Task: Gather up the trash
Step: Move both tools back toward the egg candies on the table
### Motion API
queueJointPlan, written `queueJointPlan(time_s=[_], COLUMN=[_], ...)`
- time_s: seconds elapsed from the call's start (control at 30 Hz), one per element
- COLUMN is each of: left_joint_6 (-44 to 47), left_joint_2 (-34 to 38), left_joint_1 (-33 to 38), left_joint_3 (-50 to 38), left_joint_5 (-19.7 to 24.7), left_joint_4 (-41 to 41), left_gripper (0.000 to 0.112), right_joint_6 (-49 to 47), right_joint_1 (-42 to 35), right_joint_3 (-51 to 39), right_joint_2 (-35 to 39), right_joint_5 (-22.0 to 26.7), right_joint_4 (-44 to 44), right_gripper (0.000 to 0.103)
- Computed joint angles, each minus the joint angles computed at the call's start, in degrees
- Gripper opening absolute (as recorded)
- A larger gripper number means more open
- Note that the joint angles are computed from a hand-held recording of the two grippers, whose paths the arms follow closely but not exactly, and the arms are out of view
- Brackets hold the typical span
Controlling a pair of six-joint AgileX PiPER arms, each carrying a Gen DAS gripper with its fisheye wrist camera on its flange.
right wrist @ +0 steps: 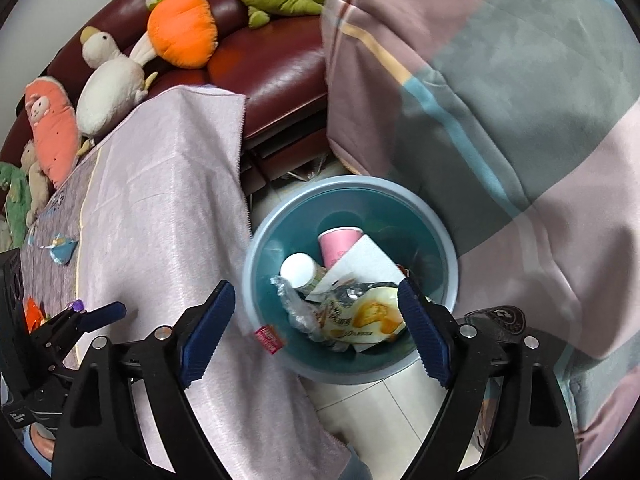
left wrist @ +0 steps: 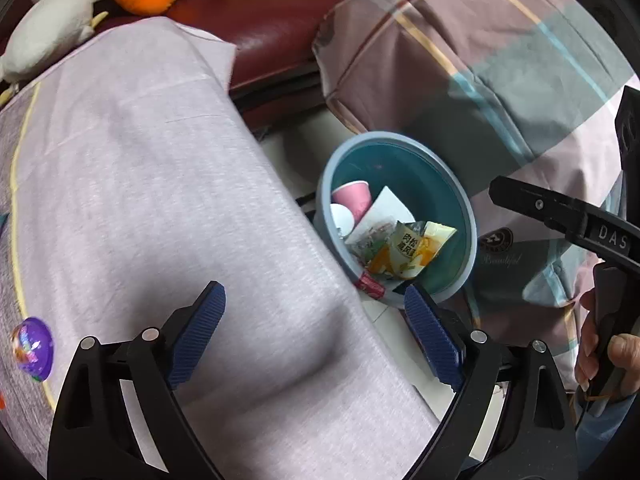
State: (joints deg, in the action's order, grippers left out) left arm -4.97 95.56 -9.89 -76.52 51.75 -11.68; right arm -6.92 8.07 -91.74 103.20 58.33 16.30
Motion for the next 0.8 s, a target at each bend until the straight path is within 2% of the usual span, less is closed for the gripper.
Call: queueJointPlan(time_s=[0.3, 0.53, 0.8], left_joint_6=[3.7, 10.6, 21.4], left_joint_2=[-9.4, -15.5, -19.9], left_joint_1=[7.2, 17.1, 31.0], left_joint_3=[8.6, 14.1, 18.3], left_joint_5=[-1.0, -0.5, 2.1], left_joint_4=[-1.7, -6.1, -11.5], left_gripper=[0.092, 0.093, 0.093], right_joint_6=[4.9, 9.5, 14.0], right_joint_1=[7.1, 15.2, 24.2], right_joint_3=[-0.4, -2.9, -8.7], right_joint_2=[-2.5, -2.8, 0.4], right_joint_5=[1.5, 3.2, 5.7], right_joint_4=[-2.6, -5.8, -7.8], right_gripper=[0.082, 0.082, 0.082])
